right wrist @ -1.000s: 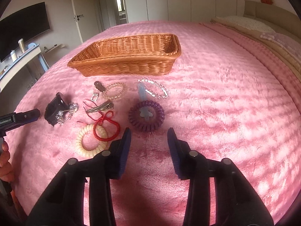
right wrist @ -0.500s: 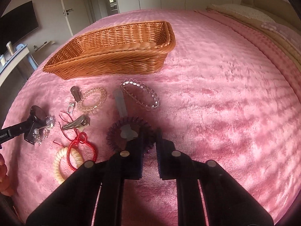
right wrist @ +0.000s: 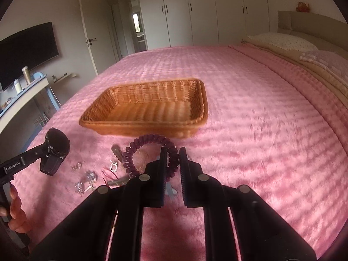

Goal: Organize jewelry
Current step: 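Grasp the black watch with the left tool while the right tool grasps the purple spiral hair tie, then carry the watch and hair tie into the wicker basket and open both tools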

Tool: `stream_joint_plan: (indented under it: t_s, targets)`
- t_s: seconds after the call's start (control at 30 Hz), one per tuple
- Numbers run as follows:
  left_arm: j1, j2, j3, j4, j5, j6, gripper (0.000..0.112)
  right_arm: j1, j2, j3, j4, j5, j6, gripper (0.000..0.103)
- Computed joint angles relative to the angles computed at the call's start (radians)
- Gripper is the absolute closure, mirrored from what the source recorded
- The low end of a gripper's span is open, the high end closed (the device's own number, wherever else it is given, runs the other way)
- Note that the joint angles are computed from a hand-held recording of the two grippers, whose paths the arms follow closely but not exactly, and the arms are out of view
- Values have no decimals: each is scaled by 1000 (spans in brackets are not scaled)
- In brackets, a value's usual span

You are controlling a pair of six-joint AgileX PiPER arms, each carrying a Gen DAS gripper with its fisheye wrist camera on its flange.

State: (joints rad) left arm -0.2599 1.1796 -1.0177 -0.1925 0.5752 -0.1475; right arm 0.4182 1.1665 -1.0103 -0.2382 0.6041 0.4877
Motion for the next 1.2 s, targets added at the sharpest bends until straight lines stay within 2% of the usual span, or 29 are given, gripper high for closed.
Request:
stream_joint_plan:
  t_s: [0.17, 0.37, 0.47, 0.6, 0.77, 0.8, 0.9, 0.93, 1.07, 1.17, 1.2]
  targets:
    - [-24, 197, -238, 66, 4, -50, 103, -37, 183, -253, 64, 27, -111, 93]
    - [-52, 492, -515, 198, 33, -154, 103, -124, 541, -619, 263, 157, -287, 93]
    - [-49, 590, -588, 195, 50, -144, 103, -156, 696, -769, 317, 238, -317, 93]
    - [-45, 660, -627, 182, 69, -119, 102, -159, 777, -817, 307, 264, -311, 93]
    - [-38, 635, -587, 134, 61, -66, 92, -166, 777, -795, 352, 258, -329, 92]
    - [-34, 608, -564, 116, 47, -48, 85, -173, 762, -779, 360, 249, -331, 91]
    - [-27, 534, -511, 97, 25, -27, 78, -185, 688, -700, 377, 211, -348, 83]
    - [-16, 500, -479, 50, 18, 15, 78, -189, 658, -670, 381, 199, -348, 79]
    - [23, 354, -341, -118, -18, 162, 72, -209, 528, -540, 460, 154, -406, 78]
    - [42, 228, -230, -194, -34, 230, 70, -209, 409, -429, 484, 105, -437, 67]
    - [47, 196, -204, -210, -34, 244, 69, -205, 374, -397, 478, 88, -435, 56]
